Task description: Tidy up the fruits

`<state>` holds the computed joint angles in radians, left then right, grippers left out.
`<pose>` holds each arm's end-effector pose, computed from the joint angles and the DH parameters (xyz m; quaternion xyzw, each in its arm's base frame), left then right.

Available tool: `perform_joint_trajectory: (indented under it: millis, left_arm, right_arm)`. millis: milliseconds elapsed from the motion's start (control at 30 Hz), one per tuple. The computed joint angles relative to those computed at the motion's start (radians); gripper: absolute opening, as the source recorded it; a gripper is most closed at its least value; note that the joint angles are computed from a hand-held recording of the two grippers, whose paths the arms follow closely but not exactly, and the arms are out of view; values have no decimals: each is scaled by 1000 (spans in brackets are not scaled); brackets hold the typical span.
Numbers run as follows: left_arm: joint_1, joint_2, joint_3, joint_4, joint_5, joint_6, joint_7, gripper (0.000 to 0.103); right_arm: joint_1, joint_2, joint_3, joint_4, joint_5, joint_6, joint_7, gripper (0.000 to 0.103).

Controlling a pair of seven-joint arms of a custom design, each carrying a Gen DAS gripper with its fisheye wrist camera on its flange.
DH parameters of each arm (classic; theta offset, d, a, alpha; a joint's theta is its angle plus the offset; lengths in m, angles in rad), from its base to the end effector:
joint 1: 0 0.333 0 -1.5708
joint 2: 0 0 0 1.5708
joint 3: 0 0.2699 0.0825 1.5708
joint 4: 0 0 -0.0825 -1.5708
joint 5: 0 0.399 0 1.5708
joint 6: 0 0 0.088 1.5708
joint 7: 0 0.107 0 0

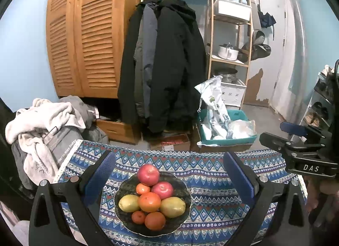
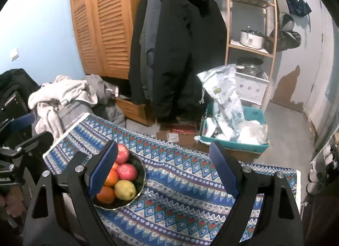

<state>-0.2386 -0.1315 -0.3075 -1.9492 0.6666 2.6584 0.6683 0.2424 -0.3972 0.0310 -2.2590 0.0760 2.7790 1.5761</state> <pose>0.4925 -0.3294 0.5777 -0.5857 0.6623 -0.3611 0.2965 0.4973 0.1378 0.5830 -0.6980 0.5627 -0.2489 0.3665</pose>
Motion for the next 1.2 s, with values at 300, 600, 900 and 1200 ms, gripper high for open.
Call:
perform_joint_trajectory:
  millis: [300,600,900,1200]
  left_arm:
    - [-9,10,0,14,-16,-11,13,102]
    - [-14,14,1,17,2,-10,-4,102]
    - [-17,17,3,19,9,-13,3,102]
    - [-16,16,6,16,-23,-8,29,102]
  right_arm:
    - [1,0,-5,0,9,-1,-8,87]
    - [-1,2,-8,0,15,-4,-18,87]
    - [-2,-2,-4,-7,13,-5,-19,87]
    - [2,5,-5,-3,19,-12,-22,87]
